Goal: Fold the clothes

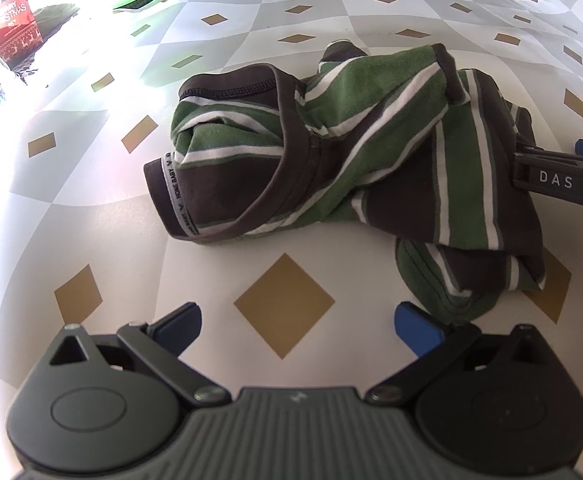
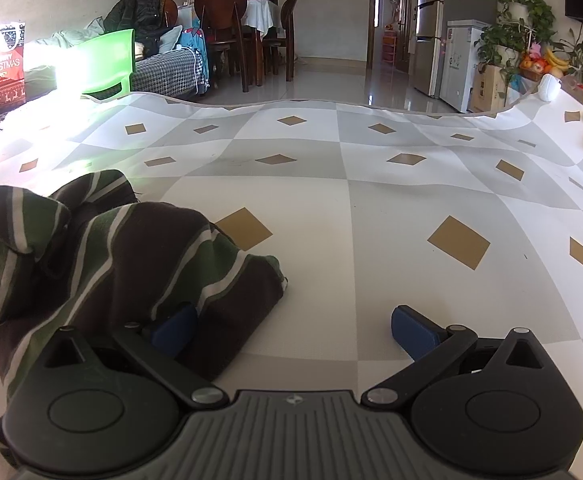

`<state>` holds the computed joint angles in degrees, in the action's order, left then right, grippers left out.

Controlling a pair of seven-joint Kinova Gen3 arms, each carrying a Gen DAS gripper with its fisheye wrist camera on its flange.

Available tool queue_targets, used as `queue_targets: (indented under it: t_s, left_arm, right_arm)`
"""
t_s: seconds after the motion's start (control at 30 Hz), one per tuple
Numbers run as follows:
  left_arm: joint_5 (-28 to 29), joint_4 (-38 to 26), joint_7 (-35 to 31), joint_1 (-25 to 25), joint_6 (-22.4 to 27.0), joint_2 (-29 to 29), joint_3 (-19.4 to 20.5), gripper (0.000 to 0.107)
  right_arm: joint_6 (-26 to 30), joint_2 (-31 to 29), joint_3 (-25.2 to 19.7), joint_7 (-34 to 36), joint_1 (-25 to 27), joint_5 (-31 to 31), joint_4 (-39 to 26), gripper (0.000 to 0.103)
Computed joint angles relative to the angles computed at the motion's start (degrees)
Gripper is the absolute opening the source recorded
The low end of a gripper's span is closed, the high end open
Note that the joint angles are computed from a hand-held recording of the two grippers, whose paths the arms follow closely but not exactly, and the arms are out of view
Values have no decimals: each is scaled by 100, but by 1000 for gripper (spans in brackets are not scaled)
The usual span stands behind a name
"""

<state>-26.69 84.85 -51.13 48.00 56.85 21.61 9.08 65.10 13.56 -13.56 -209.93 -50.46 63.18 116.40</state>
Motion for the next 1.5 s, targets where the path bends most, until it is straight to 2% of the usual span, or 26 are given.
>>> queue_targets:
  t_s: [0.4, 0.73, 0.87, 1.03, 1.5]
  left_arm:
    - [-215, 433, 35, 86, -302, -444, 149, 103]
    - [579, 741, -24, -513, -692, -1011, 352, 103]
    - [641, 691, 136, -622, -702, -976, 350, 103]
    - [197, 617, 357, -411, -613, -859, 344, 103]
    - [276, 683, 358, -433, -592, -845, 308, 103]
  right_arm:
    - [4, 3, 1, 2, 0, -5, -9, 103]
    - [8, 4, 1, 2, -2, -7, -12, 103]
    - [8, 4, 1, 2, -2, -7, -12, 103]
    - [8, 4, 1, 2, -2, -7, -12, 103]
    - [10, 5, 1, 1, -4, -9, -14, 103]
